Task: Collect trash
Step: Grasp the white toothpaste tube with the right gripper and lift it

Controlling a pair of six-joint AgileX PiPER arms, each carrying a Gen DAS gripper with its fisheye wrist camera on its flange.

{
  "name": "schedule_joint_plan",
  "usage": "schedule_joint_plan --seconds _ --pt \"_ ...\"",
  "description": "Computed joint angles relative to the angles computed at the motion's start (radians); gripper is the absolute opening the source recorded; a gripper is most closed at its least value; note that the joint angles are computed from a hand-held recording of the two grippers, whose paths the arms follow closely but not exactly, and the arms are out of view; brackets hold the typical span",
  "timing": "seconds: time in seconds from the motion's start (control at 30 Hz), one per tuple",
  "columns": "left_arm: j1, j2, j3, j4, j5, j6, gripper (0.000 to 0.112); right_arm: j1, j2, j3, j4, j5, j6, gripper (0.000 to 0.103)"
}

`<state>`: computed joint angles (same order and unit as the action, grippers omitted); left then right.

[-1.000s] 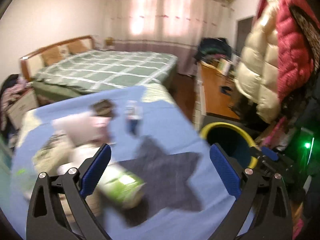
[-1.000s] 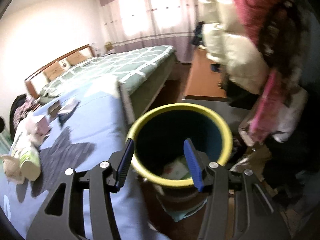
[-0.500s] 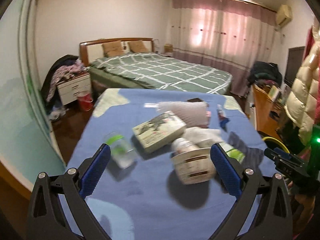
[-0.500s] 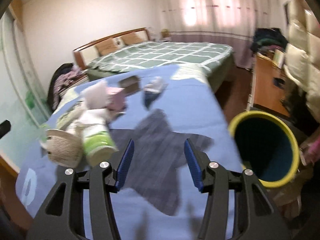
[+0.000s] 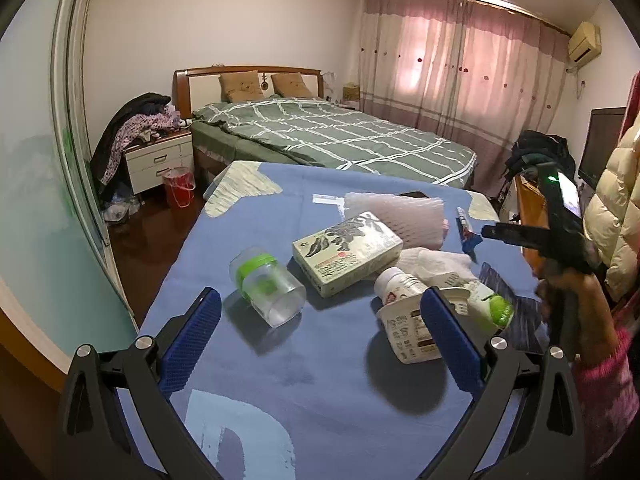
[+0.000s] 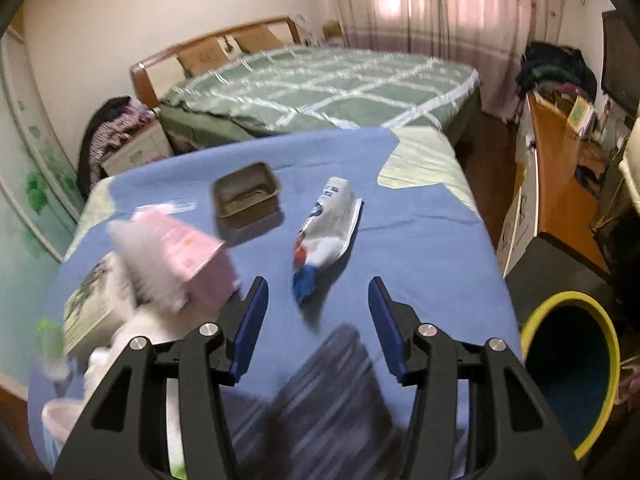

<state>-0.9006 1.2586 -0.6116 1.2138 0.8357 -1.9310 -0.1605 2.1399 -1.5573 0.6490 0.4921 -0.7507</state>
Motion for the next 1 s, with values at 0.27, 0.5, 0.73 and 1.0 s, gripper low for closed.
schedule_joint_plan --seconds 0.27,0.5,0.73,1.0 --pt "0.090 -0.008 0.026 0.000 -0.041 -0.013 0.098 0.050 0.265 -0.438 -0.311 0.212 0.394 0.050" --pt "0.133 -0.008 0.052 0.010 -0.059 -0.045 0.098 0.056 0.365 -0.615 -0.397 0.320 0.487 0.023" --pt "0.135 -0.006 0.065 0.016 -0.068 -0.072 0.098 0.000 0.232 -0.364 -0.242 0.212 0.326 0.013" --pt "0.096 0.029 0.049 0.026 -0.072 -0.091 0.098 -0.099 -0.075 0.146 0.174 -0.039 -0.151 0.012"
